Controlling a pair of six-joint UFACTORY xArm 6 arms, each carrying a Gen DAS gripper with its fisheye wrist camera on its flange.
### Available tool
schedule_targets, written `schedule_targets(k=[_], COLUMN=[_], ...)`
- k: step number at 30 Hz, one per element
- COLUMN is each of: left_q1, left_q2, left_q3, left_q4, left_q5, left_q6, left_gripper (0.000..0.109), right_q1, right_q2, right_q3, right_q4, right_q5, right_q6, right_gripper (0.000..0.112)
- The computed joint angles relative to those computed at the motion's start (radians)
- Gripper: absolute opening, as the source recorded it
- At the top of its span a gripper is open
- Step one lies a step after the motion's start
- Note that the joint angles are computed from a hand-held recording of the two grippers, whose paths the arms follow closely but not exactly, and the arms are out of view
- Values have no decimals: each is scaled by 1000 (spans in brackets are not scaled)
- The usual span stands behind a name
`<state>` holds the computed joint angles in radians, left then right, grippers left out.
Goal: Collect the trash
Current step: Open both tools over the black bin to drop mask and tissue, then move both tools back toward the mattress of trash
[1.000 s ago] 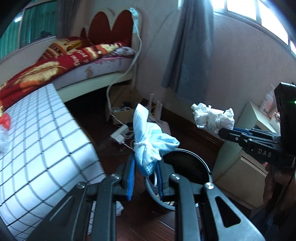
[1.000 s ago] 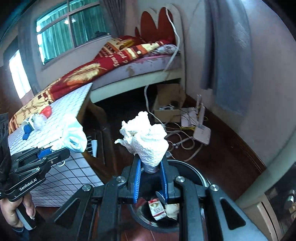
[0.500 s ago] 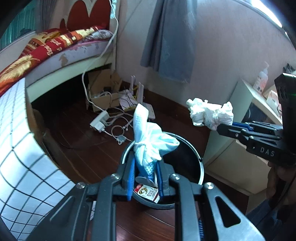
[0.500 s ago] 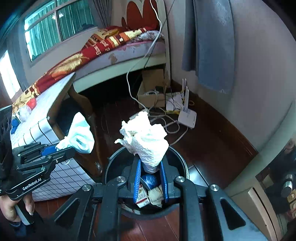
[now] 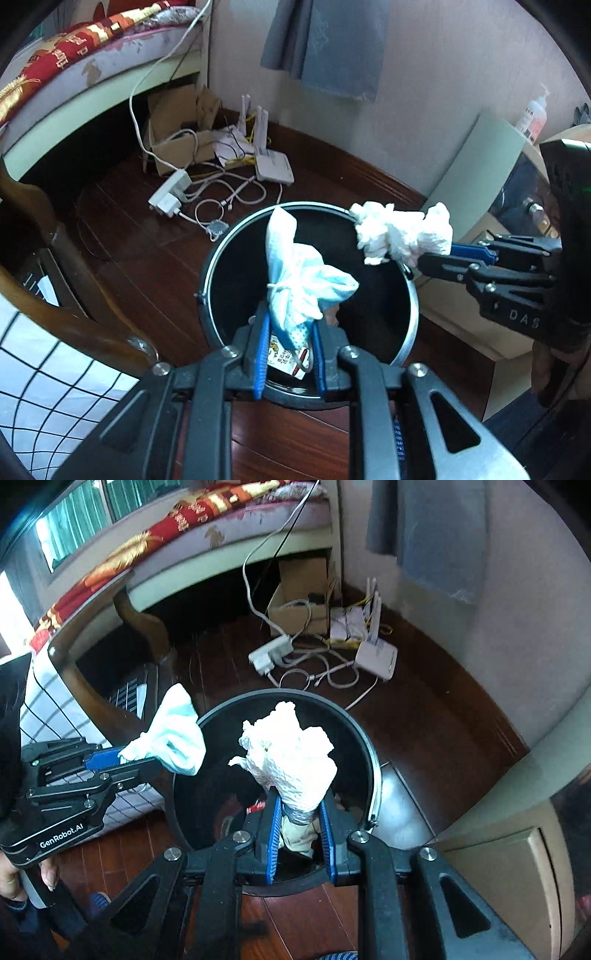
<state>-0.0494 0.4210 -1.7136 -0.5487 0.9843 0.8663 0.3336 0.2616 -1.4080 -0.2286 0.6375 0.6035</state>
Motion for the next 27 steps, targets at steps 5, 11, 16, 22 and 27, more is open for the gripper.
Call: schedule_targets(k=[5, 11, 16, 22, 27], left_q1=[-5, 0, 16, 23, 37], left_q2=[73, 50, 18, -26, -56], left_q3=[-76, -10, 52, 92, 107], left_q4=[57, 142, 140, 130, 109], left_q5=[35, -88, -158, -189, -212], left_q6=[-63, -142, -157, -142, -120], left_gripper=[33, 102, 103, 103, 103], right_q1=[7, 3, 9, 35, 52], right_q2=[80, 117, 105, 100, 71], right_q3=[-69, -104, -99, -108, -101], right_q4=[0, -113, -185, -223, -251], right_q5=[57, 184, 189, 183, 180], right_q6=[-53, 57, 111, 123, 150], right_gripper=[33, 103, 103, 103, 103])
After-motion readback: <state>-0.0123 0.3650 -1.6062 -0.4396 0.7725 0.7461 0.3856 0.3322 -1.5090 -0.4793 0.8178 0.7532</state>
